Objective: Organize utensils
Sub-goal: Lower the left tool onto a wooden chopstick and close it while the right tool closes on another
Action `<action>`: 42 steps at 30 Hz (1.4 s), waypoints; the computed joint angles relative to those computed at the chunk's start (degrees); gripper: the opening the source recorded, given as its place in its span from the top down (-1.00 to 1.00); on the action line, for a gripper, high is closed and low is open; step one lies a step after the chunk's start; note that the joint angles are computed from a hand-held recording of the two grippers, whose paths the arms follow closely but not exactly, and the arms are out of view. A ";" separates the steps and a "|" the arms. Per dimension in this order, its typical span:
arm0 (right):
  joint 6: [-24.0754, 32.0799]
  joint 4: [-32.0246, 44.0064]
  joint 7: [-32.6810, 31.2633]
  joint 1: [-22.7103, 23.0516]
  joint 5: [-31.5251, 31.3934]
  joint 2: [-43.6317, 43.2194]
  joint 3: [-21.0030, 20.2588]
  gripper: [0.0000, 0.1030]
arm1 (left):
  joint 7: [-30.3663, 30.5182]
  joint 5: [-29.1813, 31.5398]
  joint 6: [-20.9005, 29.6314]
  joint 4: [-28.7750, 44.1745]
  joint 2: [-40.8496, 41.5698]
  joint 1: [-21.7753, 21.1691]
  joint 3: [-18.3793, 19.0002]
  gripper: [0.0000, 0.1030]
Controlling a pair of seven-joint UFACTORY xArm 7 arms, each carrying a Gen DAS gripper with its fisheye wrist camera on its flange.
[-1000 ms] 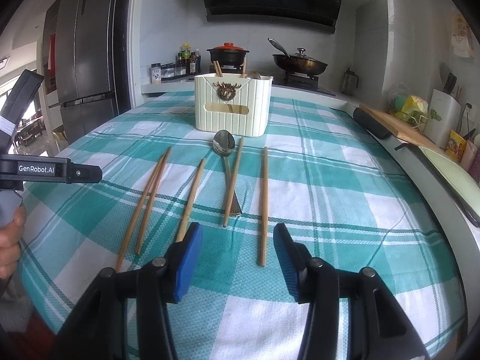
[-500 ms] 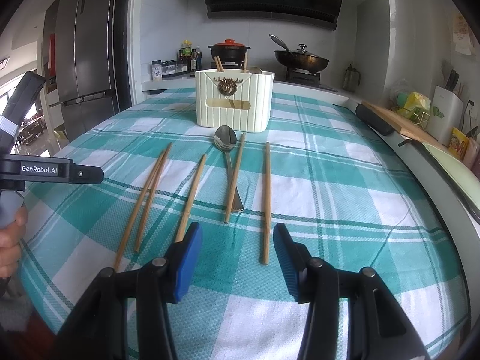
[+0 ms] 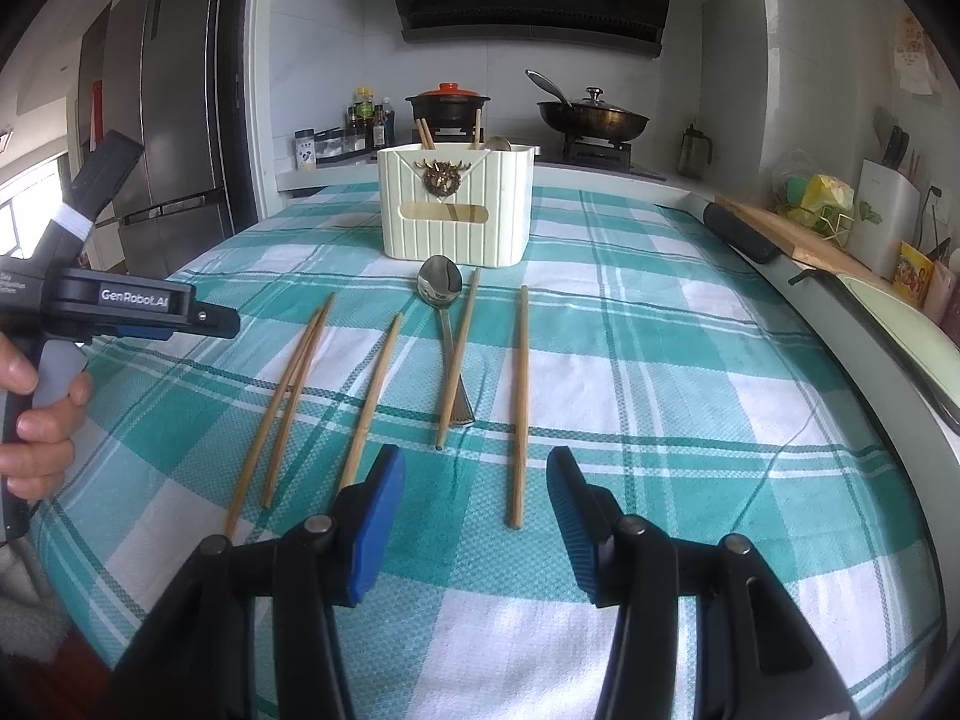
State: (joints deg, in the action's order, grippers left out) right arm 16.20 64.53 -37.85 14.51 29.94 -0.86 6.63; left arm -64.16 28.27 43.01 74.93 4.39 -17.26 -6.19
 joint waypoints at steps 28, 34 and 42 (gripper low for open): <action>20.82 25.96 11.83 -3.98 -9.33 16.48 -0.30 0.03 | 5.14 1.16 7.83 6.90 7.97 -3.18 2.32 -0.93; 32.53 47.24 18.05 -1.76 -19.18 32.10 0.02 0.03 | 8.13 -0.10 8.36 5.30 6.28 -2.32 2.07 -0.91; 38.61 55.90 18.37 0.45 -26.93 37.57 -1.50 0.49 | 12.36 0.25 9.93 2.46 3.39 -0.97 1.55 -0.91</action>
